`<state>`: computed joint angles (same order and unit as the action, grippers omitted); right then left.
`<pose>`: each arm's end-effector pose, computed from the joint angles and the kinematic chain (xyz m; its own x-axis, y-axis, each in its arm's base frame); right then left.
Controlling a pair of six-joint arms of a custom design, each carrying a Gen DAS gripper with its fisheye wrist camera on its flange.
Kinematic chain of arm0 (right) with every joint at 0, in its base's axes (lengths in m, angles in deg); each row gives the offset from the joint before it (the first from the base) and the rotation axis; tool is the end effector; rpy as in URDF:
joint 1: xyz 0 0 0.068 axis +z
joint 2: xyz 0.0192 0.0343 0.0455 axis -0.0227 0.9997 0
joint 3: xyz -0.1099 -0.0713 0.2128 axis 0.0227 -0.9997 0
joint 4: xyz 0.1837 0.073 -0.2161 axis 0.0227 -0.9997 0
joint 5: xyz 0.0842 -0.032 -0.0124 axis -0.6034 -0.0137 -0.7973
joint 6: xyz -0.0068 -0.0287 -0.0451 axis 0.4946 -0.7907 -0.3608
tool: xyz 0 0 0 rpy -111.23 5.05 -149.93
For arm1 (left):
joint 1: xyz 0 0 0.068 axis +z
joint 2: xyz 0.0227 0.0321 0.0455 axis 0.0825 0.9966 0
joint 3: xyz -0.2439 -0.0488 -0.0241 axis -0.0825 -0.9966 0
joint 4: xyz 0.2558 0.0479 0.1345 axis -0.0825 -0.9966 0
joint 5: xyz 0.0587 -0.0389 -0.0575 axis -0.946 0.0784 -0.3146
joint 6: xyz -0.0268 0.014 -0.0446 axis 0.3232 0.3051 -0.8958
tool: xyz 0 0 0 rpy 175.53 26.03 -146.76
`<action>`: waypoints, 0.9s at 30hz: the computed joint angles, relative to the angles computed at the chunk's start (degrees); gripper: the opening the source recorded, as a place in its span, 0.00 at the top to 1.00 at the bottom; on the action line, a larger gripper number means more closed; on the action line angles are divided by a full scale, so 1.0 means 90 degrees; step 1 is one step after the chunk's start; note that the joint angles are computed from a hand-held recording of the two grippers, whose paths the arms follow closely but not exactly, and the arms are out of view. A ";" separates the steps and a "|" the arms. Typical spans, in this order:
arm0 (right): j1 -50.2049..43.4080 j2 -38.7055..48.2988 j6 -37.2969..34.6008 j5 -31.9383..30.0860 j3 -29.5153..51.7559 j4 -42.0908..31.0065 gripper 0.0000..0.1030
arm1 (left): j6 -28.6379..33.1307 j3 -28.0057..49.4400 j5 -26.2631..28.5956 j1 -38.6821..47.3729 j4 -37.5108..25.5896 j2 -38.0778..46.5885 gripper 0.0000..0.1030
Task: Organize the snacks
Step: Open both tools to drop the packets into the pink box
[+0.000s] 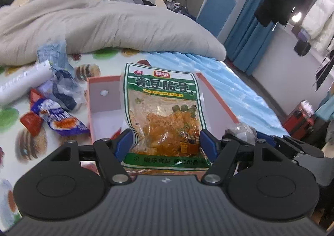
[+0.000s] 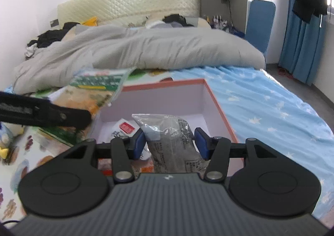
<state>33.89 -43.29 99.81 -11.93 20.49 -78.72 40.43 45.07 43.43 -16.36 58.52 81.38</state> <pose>0.1203 0.0560 0.1833 -0.5167 0.3015 -0.8013 0.3983 0.9131 0.0868 0.2853 -0.1256 0.2251 -0.6609 0.3329 -0.6727 0.6310 0.7317 -0.2578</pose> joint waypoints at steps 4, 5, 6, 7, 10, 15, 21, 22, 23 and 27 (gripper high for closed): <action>-0.0399 -0.0062 -0.0187 -0.0518 -0.0182 0.0109 0.47 | -0.0087 0.0037 0.0044 0.0044 -0.0087 0.0040 0.28; -0.0457 -0.0123 -0.0206 -0.0622 -0.0226 0.0121 0.47 | -0.0082 0.0030 0.0040 0.0047 -0.0129 0.0006 0.28; -0.0505 -0.0165 -0.0244 -0.0711 -0.0254 0.0142 0.47 | -0.0061 0.0010 -0.0011 0.0033 -0.0141 -0.0045 0.28; -0.0583 -0.0177 -0.0308 -0.0780 -0.0266 0.0186 0.47 | -0.0025 -0.0023 -0.0075 0.0016 -0.0137 -0.0115 0.26; -0.0466 -0.0283 -0.0228 -0.0605 -0.0245 0.0112 0.38 | 0.0042 -0.0103 -0.0293 -0.0027 -0.0129 -0.0301 0.17; -0.0308 -0.0301 -0.0233 -0.0422 -0.0159 -0.0033 0.34 | 0.0032 -0.0291 -0.0274 0.0049 -0.0080 -0.0675 0.16; 0.0175 -0.0542 0.0222 -0.0064 -0.0089 -0.0364 0.34 | 0.0048 -0.0502 -0.0184 0.0205 -0.0133 -0.1169 0.16; 0.0321 -0.0554 0.0317 0.0039 -0.0075 -0.0432 0.34 | 0.0052 -0.0566 -0.0166 0.0227 -0.0149 -0.1297 0.16; 0.0513 -0.0500 0.0454 0.0177 -0.0037 -0.0506 0.34 | 0.0078 -0.0635 -0.0133 0.0257 -0.0170 -0.1431 0.16; 0.1462 -0.0038 0.1295 0.0840 0.0143 -0.0843 0.34 | 0.0210 -0.0944 -0.0035 0.0377 -0.0238 -0.2049 0.16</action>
